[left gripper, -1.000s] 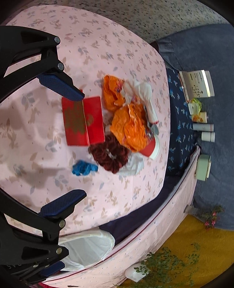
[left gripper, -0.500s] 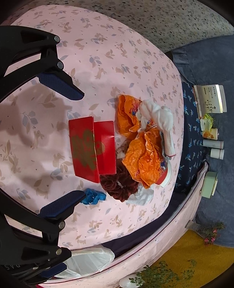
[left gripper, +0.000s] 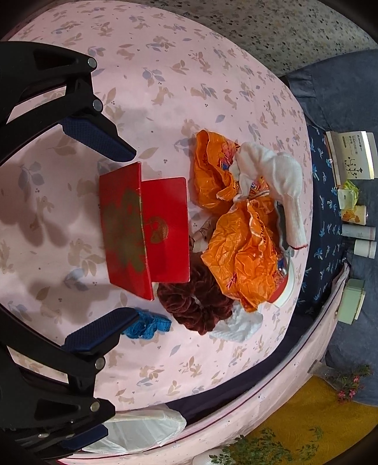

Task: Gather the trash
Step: 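Grasp the red envelope with the left tool while the right tool grasps the blue strap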

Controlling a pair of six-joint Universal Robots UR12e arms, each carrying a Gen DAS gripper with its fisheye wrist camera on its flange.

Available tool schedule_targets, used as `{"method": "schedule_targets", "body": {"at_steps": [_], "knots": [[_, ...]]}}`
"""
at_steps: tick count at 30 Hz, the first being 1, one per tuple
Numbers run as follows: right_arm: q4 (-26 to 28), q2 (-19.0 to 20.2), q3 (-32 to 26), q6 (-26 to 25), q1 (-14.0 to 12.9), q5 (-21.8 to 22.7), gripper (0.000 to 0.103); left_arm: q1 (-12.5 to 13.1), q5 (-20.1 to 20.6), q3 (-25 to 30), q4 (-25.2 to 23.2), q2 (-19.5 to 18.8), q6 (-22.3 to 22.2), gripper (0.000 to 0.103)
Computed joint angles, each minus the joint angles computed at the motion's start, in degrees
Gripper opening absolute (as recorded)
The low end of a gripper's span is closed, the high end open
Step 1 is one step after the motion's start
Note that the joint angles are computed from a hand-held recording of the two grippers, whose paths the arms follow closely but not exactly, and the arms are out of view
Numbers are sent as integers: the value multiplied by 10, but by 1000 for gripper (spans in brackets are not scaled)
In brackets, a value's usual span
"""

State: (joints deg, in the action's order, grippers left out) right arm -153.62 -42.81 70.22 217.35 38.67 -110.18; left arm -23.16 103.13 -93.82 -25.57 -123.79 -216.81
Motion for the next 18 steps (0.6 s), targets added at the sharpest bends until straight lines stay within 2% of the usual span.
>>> {"method": "schedule_targets", "body": {"at_steps": [5,7,13,18], "knots": [[8,12,-18,-5,-1,10,68,8,-20,-4,8,-1,2,94],[13,18,-27,-9,-1,16,68,11,-30,-6,13,0,12,87],[23,33,-48,-10,-2,39,68,20,-34,-17,18,6,2,86],[35,46,-68,-12,-2,66,59,24,-24,-24,22,12,0,86]]}}
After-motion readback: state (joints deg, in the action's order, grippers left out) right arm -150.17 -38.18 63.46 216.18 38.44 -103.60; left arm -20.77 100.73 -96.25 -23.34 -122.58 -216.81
